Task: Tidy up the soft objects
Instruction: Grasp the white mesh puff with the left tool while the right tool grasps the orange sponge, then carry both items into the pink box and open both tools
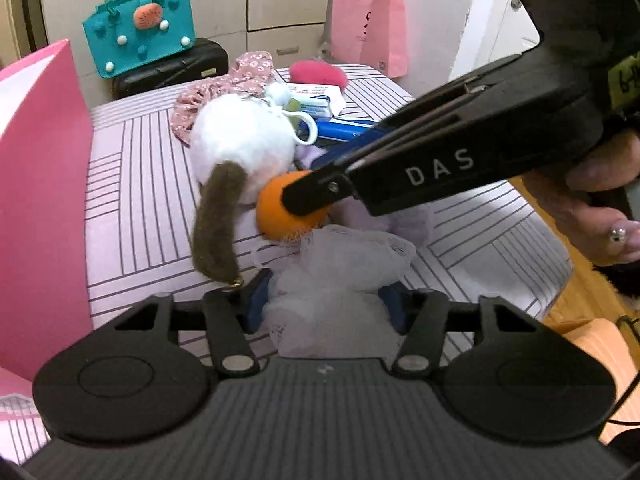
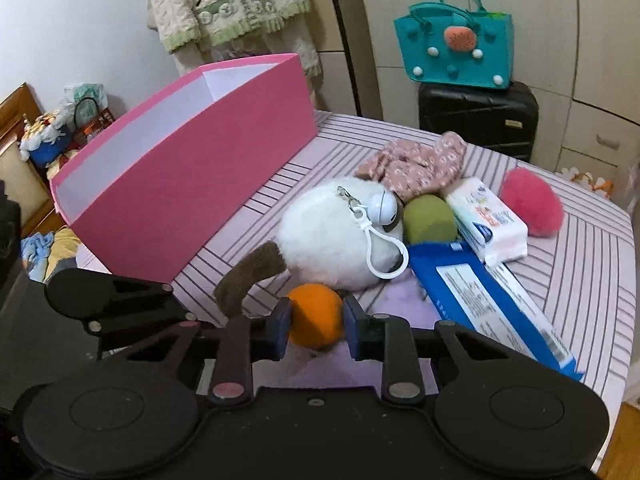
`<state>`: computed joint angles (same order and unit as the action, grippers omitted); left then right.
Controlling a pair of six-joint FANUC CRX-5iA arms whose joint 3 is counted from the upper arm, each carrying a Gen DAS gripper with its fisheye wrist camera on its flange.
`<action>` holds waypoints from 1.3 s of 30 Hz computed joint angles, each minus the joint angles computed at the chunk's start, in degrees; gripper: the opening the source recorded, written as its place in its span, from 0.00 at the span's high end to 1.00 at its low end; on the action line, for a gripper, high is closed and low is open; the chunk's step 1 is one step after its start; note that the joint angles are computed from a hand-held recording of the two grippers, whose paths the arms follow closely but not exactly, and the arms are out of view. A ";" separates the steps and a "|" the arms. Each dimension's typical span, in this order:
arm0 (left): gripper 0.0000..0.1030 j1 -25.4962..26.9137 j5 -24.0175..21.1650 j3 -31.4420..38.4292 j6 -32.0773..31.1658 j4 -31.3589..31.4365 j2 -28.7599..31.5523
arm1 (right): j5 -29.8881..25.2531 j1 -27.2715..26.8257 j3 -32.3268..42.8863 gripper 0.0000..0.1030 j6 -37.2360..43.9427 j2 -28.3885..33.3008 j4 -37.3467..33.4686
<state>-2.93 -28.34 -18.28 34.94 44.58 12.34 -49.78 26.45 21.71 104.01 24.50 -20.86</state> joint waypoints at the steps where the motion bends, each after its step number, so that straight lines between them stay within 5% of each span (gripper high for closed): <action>1: 0.54 -0.07 0.35 -0.33 -0.25 0.04 -0.25 | 0.30 0.09 -0.36 0.69 -0.24 -0.21 0.20; 6: 0.64 0.50 -0.19 -1.04 -0.68 1.64 -0.77 | 1.79 0.55 -2.06 0.70 -2.00 -1.49 0.78; 18: 0.66 3.09 -3.21 -1.76 -1.80 -0.24 -4.37 | 5.78 2.54 -6.61 0.70 -5.36 -5.75 4.91; 24: 0.66 5.61 -9.22 0.12 -1.01 -3.49 -5.57 | 5.32 3.21 -7.43 0.70 -7.85 -6.88 6.65; 28: 0.66 8.27 -18.12 3.63 0.98 -4.62 -4.06 | 4.23 3.66 -7.28 0.70 -7.44 -7.72 5.70; 39: 0.66 12.28 -25.13 6.97 3.42 -9.14 -6.10 | -3.71 4.86 -4.00 0.70 -5.34 -8.45 3.53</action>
<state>9.34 -53.48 -11.31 38.36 35.44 6.24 -53.49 31.31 17.71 98.67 16.05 -17.34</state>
